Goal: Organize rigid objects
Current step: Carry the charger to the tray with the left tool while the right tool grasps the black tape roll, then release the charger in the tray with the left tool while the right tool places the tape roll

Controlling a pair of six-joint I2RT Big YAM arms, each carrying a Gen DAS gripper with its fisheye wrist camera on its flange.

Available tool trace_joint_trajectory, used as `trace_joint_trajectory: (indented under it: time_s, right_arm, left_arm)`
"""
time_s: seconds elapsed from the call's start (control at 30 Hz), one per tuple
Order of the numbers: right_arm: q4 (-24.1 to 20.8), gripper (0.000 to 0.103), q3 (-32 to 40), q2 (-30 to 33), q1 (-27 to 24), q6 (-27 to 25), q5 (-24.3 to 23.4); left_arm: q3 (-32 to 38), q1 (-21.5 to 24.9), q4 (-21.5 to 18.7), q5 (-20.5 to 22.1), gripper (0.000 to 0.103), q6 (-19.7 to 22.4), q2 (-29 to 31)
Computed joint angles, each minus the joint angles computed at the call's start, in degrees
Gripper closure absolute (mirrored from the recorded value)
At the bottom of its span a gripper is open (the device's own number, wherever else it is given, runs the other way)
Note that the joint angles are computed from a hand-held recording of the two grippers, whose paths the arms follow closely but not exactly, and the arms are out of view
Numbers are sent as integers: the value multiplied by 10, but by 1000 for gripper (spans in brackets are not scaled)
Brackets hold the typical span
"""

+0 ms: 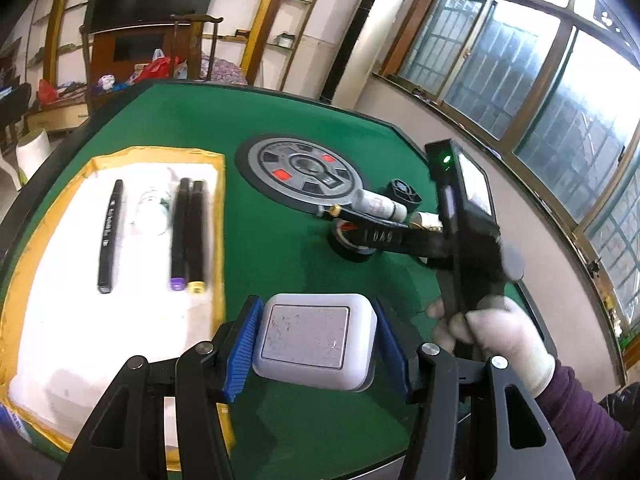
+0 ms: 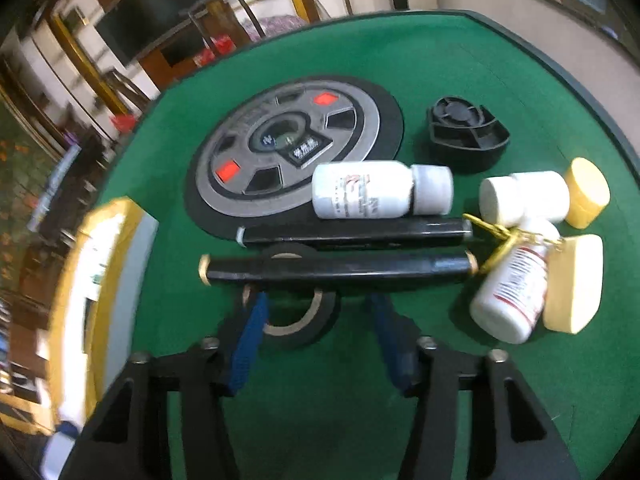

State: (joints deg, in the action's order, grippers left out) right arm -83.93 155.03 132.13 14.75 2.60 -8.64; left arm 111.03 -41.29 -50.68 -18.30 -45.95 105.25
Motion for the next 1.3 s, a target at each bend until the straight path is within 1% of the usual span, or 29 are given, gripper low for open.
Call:
trace_joint_trajectory:
  time_s: [0.03,0.07,0.1,0.13,0.2,0.33,0.4,0.5,0.6,0.63,0.7,0.83,0.97,1.0,1.03,1.1,1.2,1.23,1.27,1.3]
  right_arm:
    - [29,67,-40,-20,6,-12,20]
    - [52,76,-71,-36,8,-20,17]
    - [55,82,-78,-40,8,-20,21]
    - [55,89,-84,-43,5,-17,12]
    - [50,89,-102,-55,-5,-12,-26]
    - [81,89,-189,-111,-18,-13,-77]
    - [91,89,-220,-135,-22,-12,-105]
    - [106,89,-242,-158,-24,-8,-148]
    - [105,89,-235,-165,-17,-5,-184]
    - [102,89,-229,-165,-14,-5,-196]
    - [95,89,-221,-165,-8,-9,-219]
    - [78,89,-204,-160,7,-17,-238]
    - [69,89,-199,-160,22,-27,-236]
    - [63,89,-195,-157,25,-31,-236]
    - [56,89,-187,-152,30,-35,-235]
    - [48,89,-175,-144,40,-41,-230]
    - [30,89,-152,-129,55,-50,-223]
    - [18,89,-136,-118,62,-54,-219]
    - [12,89,-127,-113,68,-57,-215]
    - [4,89,-116,-106,73,-60,-210]
  left_arm:
    - [-8,1,2,-2,44,-2,-5]
    - [-16,2,4,-4,44,-4,-11]
    - [-29,4,7,-9,44,-7,-21]
    - [-37,6,8,-11,44,-10,-28]
    - [-64,12,17,-13,44,-19,-50]
    - [-112,30,18,-30,44,-32,-95]
    - [-111,41,-18,-52,44,-36,-102]
    - [-96,62,-69,-66,44,-34,-94]
    - [-61,93,-128,-56,44,-32,-65]
    - [-53,99,-141,-56,44,-31,-57]
    - [-12,116,-186,-49,44,-22,-20]
    - [55,139,-236,-25,44,-10,41]
    - [118,158,-276,-10,44,-7,93]
    - [121,162,-266,-8,44,-4,96]
    - [138,167,-274,-8,44,-2,108]
    - [143,172,-273,-13,44,3,114]
    - [120,179,-243,5,44,1,100]
    - [102,181,-229,15,44,-9,87]
    - [74,182,-205,21,44,-17,66]
    - [66,180,-190,20,44,-21,55]
